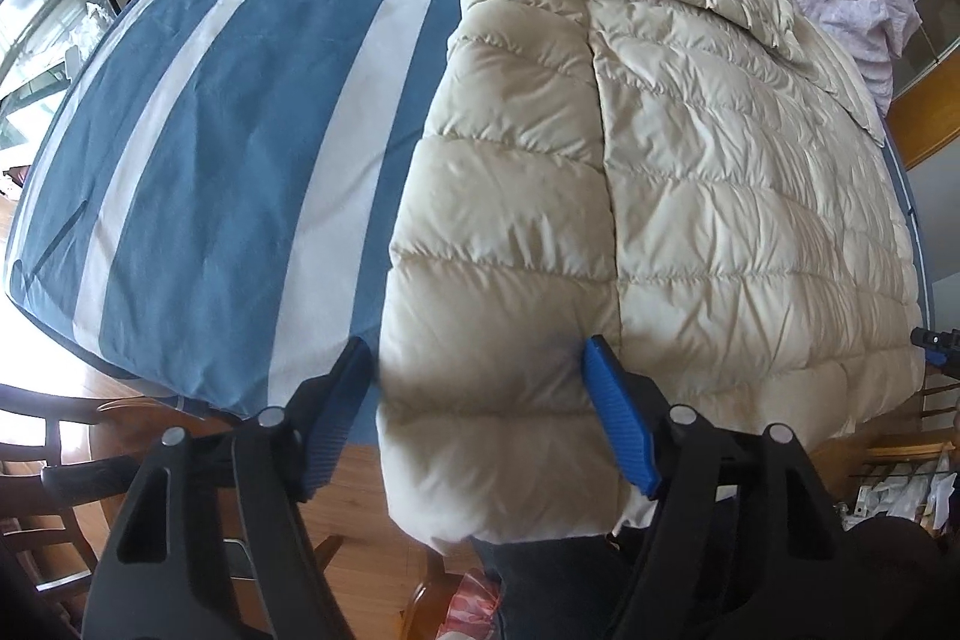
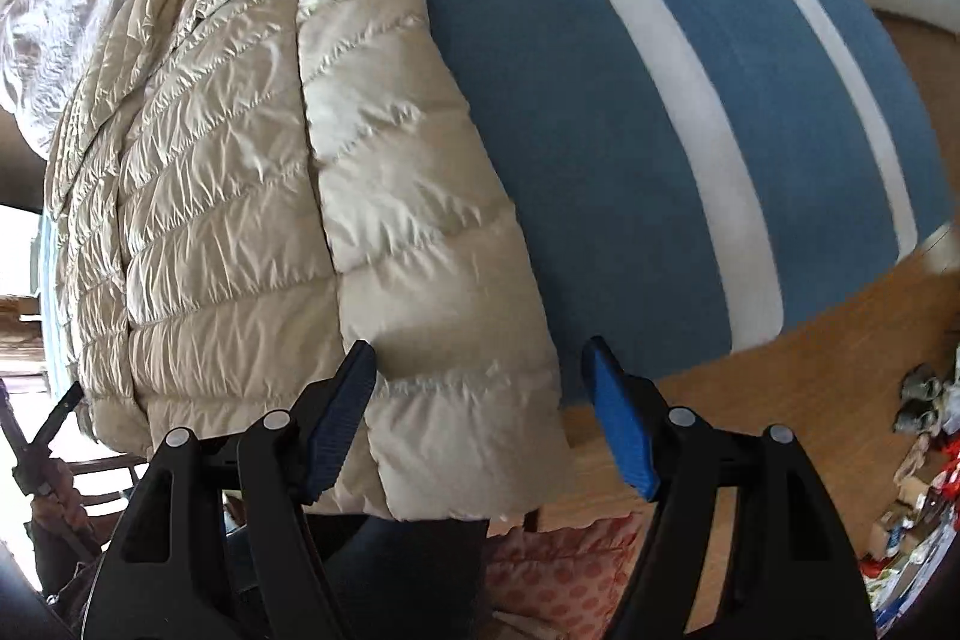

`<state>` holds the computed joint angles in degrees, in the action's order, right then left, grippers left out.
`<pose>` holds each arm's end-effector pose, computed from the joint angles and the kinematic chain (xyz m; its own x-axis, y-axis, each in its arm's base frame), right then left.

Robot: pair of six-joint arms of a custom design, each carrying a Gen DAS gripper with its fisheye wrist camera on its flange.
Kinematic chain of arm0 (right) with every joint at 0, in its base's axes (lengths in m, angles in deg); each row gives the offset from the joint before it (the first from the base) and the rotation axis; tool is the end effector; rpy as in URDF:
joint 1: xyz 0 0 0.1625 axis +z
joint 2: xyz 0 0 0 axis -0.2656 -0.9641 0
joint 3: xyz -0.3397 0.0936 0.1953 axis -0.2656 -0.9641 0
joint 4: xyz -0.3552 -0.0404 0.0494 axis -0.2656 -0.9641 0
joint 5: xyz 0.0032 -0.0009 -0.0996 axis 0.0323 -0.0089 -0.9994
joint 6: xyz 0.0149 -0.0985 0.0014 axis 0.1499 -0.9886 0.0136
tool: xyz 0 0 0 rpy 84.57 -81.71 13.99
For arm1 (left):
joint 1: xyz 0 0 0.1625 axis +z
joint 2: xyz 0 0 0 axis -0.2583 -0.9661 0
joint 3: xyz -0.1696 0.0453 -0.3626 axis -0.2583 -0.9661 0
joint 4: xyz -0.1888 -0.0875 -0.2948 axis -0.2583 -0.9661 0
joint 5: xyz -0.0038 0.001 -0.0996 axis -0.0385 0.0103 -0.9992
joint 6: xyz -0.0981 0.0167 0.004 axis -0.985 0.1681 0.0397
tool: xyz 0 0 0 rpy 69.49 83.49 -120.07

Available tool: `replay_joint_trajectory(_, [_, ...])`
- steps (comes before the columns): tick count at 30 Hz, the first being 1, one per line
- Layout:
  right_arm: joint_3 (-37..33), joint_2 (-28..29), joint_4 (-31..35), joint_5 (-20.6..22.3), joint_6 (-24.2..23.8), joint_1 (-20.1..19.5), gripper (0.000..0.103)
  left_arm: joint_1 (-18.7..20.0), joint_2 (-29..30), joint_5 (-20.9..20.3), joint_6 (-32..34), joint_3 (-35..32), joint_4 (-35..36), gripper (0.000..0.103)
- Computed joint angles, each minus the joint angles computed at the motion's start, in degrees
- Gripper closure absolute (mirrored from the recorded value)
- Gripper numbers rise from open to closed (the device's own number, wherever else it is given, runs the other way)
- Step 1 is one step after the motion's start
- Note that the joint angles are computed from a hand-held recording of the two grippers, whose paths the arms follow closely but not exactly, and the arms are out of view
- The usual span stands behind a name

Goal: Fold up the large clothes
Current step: 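Grasp the hem with the left gripper while the right gripper holds the hem, then lift the hem with both grippers and fold it toward the collar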

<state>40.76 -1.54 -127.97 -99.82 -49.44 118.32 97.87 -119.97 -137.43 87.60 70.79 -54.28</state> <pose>0.2391 -0.6942 0.1076 -0.8046 0.3090 0.5071 0.2158 0.9477 -0.2351 0.1092 -0.6902 0.3746 -0.7998 0.0005 -0.6003 0.1739 0.9573 -0.2309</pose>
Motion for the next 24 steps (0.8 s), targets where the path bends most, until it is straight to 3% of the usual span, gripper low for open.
replay_joint_trajectory(6, [6.42,-3.24,-4.10,3.32,-1.55,-0.66,0.047,-0.12,-1.12,-1.12,-0.97,1.46,0.26,0.042])
replay_joint_trajectory(8, [8.67,-3.68,-6.59,5.19,-1.09,-0.39,0.062,-0.09,-1.61,-1.54,-1.26,2.11,0.12,0.048])
replay_joint_trajectory(11, [9.99,-4.71,-8.38,7.50,-2.27,-0.82,0.082,0.17,-1.98,-3.11,-2.19,2.00,0.78,0.067])
replay_joint_trajectory(13, [9.06,-4.30,-8.38,7.49,-2.79,-0.40,0.090,0.15,-2.18,-3.54,-2.51,1.94,0.66,0.082])
replay_joint_trajectory(16, [7.44,-3.86,-9.17,7.03,-3.53,0.26,0.094,-0.32,-2.39,-3.52,-2.16,1.75,-0.17,0.093])
replay_joint_trajectory(24, [0.00,-1.04,-11.87,4.85,-8.05,1.57,0.095,-2.47,-0.79,-2.05,0.43,-2.82,-3.20,0.096])
